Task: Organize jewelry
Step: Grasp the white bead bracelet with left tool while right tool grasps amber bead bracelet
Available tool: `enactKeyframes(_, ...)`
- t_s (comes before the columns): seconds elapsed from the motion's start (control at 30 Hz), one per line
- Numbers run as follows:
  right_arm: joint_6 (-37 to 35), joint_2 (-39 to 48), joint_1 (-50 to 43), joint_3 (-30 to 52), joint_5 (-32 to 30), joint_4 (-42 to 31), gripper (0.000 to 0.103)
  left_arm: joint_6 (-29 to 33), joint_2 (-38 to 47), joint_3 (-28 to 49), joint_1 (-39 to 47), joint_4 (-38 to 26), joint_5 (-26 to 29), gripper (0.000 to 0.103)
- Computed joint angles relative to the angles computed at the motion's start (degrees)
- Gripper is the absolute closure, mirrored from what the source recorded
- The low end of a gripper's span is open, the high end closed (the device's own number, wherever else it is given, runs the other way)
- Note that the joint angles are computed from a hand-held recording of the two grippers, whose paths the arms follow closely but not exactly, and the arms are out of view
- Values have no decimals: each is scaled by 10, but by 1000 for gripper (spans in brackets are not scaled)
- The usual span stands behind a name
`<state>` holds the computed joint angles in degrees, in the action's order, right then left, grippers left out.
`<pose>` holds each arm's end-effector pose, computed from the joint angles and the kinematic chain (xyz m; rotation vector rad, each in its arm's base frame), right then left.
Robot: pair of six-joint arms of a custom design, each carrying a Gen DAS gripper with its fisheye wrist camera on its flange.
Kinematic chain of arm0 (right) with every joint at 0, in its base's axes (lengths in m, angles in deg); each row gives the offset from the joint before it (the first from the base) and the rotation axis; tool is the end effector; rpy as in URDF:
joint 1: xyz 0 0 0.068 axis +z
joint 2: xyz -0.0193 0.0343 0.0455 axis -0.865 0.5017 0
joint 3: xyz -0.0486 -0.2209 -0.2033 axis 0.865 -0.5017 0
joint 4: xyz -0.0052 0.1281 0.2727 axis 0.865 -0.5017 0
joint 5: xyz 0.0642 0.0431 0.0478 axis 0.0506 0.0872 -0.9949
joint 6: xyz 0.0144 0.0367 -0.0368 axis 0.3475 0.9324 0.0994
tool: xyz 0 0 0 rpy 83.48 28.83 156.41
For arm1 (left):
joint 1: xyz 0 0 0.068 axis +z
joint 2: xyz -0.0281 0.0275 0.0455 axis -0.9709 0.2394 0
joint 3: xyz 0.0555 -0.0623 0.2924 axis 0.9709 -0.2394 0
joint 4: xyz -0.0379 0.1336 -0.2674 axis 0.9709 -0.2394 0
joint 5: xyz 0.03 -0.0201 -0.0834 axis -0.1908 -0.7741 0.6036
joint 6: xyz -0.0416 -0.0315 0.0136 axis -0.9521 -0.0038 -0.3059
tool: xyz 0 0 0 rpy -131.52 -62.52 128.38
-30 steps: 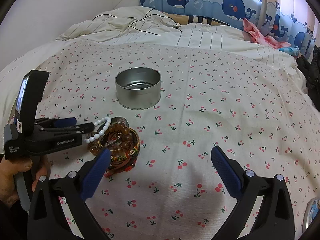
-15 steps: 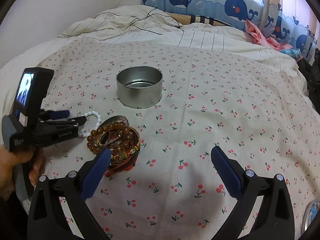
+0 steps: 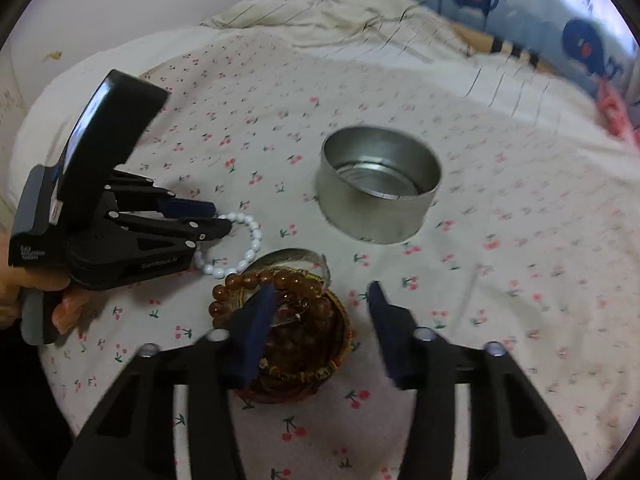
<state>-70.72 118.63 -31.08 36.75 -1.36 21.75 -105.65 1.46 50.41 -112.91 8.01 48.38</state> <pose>0.2539 0.1473 0.2430 -0.8902 2.3753 0.3823 0.2453 -0.1689 0.2212 -0.0075 2.6699 0.0966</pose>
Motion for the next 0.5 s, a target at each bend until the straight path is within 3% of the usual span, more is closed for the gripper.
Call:
enactKeyframes(0.1,-9,4,-3,0,-1,-3,59,-21,4,5,-16,-23,-33,59)
enactKeyframes(0.3,-28,2,21,-10,14,6,72,-26,-2,0,-11,-20,-34,55)
enactKeyframes(0.43,-32,-6,22,-19,18,16,89,-33,-2,-5,-10,-17,-39,50)
enactKeyframes(0.5,-32,-11,21,-20,15,18,91,-34,-4,-7,-7,-14,-37,49)
